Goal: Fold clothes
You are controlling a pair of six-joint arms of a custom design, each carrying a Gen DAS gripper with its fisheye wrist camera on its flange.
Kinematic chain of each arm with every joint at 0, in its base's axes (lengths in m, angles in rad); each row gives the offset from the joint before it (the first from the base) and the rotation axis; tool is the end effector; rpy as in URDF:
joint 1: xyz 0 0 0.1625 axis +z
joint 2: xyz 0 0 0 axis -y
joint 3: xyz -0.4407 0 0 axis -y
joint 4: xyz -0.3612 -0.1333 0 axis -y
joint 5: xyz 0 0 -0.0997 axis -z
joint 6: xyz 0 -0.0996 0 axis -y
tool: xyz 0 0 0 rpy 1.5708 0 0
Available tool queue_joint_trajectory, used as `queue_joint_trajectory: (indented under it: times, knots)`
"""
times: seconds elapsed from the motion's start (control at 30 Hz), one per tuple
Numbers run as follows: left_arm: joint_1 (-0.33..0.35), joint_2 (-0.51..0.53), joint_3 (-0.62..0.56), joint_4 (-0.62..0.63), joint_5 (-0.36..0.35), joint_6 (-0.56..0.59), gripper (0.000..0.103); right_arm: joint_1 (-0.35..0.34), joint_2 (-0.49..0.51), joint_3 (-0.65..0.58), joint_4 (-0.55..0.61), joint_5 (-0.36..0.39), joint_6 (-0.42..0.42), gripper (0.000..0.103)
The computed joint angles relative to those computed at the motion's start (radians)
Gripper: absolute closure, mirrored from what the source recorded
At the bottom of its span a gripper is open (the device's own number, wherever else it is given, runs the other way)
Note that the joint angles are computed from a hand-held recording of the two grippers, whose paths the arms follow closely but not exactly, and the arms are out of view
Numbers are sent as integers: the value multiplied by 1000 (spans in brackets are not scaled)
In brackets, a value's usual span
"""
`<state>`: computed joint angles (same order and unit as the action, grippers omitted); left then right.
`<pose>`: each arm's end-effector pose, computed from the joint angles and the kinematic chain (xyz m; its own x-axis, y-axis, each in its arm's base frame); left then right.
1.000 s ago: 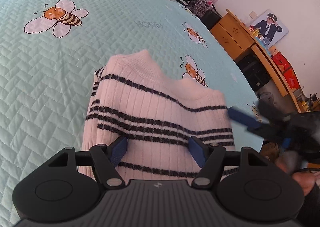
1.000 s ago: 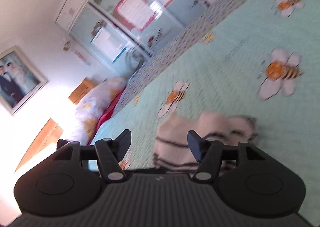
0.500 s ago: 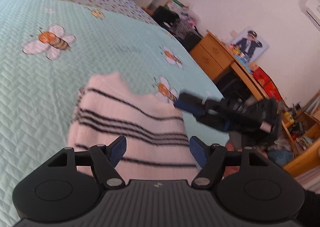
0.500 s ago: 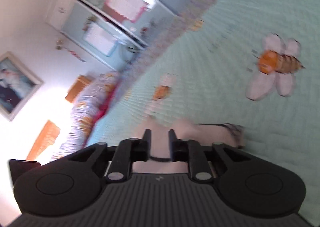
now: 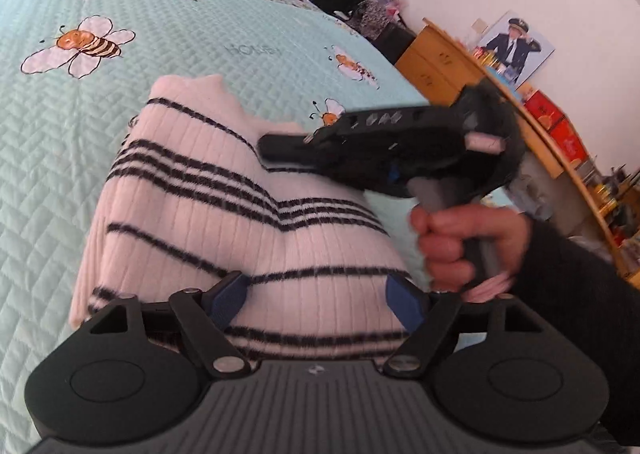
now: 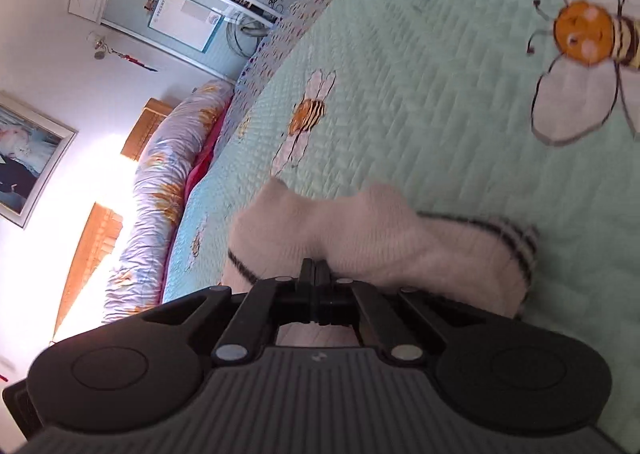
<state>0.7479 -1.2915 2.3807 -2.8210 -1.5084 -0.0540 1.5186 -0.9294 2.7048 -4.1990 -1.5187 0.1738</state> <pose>-0.2007 -0.3765 0.1839 -0.7242 0.6876 -0.0528 0.6856 0.7095 -0.1634 0.1210 -0.3376 0.1716 -0.9783 0.1264 -0.1640 0.2066 0.6448 -0.7359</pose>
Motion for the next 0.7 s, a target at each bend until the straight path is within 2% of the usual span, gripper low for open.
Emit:
queue_joint_trajectory:
  times: [0.03, 0.07, 0.13, 0.17, 0.3, 0.43, 0.5, 0.6, 0.63, 0.7]
  knots:
    - [-6, -2, 3, 1, 6, 0, 17, 26, -10, 9, -17, -22, 6, 95]
    - [-9, -5, 7, 3, 12, 4, 17, 58, -27, 22, -32, -66, -6, 87]
    - [-11, -9, 16, -3, 15, 9, 17, 123, -62, 40, -49, -160, -30, 50]
    - [-9, -9, 17, -7, 13, 6, 17, 131, -93, 46, -29, -177, -41, 47]
    - [-11, -5, 26, -32, 14, -23, 16, 194, -198, 1, 171, -227, -69, 45]
    - [-30, -6, 49, -63, 27, -32, 14, 271, -203, -123, 380, -310, -118, 38]
    - [-29, -5, 56, -80, 25, -34, 13, 280, -185, -180, 443, -291, -133, 38]
    - [-24, -3, 65, -104, 21, -39, 12, 256, -155, -276, 557, -184, -142, 38]
    - [-22, -4, 67, -109, 23, -40, 13, 231, -148, -305, 615, -154, -113, 38]
    - [-21, -6, 72, -117, 29, -41, 13, 183, -129, -348, 716, -187, -71, 41]
